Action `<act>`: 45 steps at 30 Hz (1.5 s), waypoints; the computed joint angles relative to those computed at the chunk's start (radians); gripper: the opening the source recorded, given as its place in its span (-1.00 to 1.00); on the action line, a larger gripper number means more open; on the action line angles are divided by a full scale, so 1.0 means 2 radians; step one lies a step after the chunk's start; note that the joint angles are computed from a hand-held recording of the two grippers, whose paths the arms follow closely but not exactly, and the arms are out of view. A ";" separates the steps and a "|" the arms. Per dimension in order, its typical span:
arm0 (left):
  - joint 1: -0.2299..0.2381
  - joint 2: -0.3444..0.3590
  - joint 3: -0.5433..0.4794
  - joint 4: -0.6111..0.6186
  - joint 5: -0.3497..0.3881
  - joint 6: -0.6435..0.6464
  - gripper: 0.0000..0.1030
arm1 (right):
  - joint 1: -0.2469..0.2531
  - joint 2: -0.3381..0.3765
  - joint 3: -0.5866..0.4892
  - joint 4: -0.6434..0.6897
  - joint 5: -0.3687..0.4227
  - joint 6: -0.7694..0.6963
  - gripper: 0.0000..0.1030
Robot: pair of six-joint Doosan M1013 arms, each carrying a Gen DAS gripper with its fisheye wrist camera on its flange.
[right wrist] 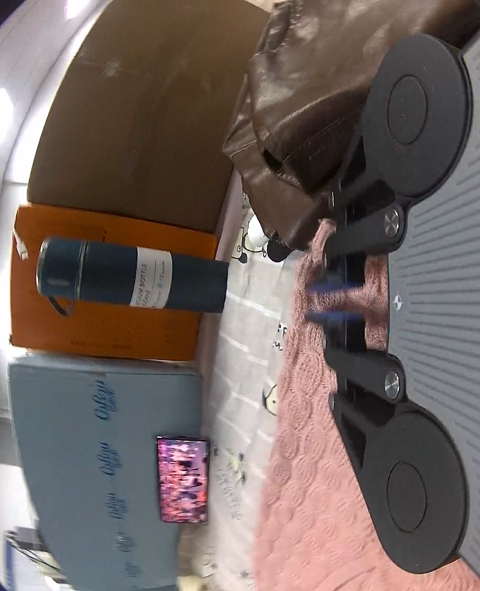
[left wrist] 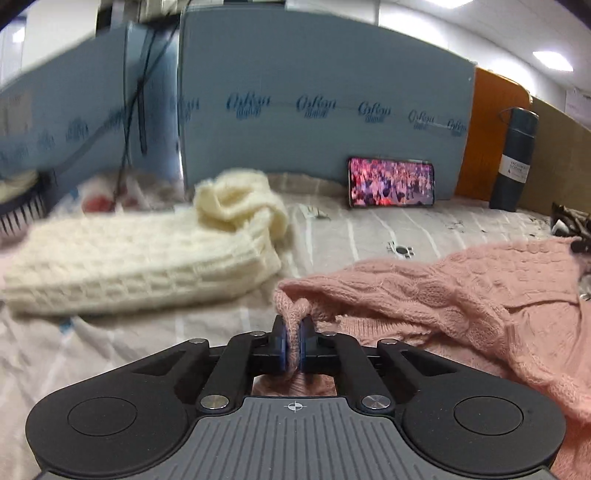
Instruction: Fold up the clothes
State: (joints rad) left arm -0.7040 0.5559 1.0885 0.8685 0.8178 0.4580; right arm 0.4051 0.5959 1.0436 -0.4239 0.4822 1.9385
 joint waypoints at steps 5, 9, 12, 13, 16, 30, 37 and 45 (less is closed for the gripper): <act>-0.009 -0.010 0.015 0.105 0.035 -0.083 -0.92 | 0.004 0.008 -0.013 -0.057 -0.027 0.040 -0.98; -0.008 -0.009 0.010 0.102 0.058 -0.066 -0.92 | 0.003 0.018 -0.034 -0.066 -0.031 0.049 -0.99; -0.003 -0.001 -0.002 0.055 0.069 -0.016 -0.88 | -0.005 0.026 -0.054 0.048 -0.013 -0.034 -0.98; -0.001 0.002 -0.006 0.038 0.074 0.002 -0.82 | -0.008 0.027 -0.058 0.092 -0.003 -0.063 -0.95; 0.004 0.007 -0.011 0.014 0.079 0.017 -0.78 | -0.017 0.030 -0.065 0.186 0.028 -0.110 -0.19; -0.004 -0.001 0.006 0.061 0.054 -0.018 -0.90 | -0.013 0.035 -0.059 0.225 0.049 -0.228 -0.59; -0.011 -0.004 0.010 0.133 0.077 -0.075 -0.91 | -0.002 0.037 -0.057 0.161 -0.019 -0.212 -0.77; -0.001 0.018 -0.022 0.047 0.115 0.010 -0.75 | 0.004 0.056 -0.094 0.024 0.042 -0.121 0.29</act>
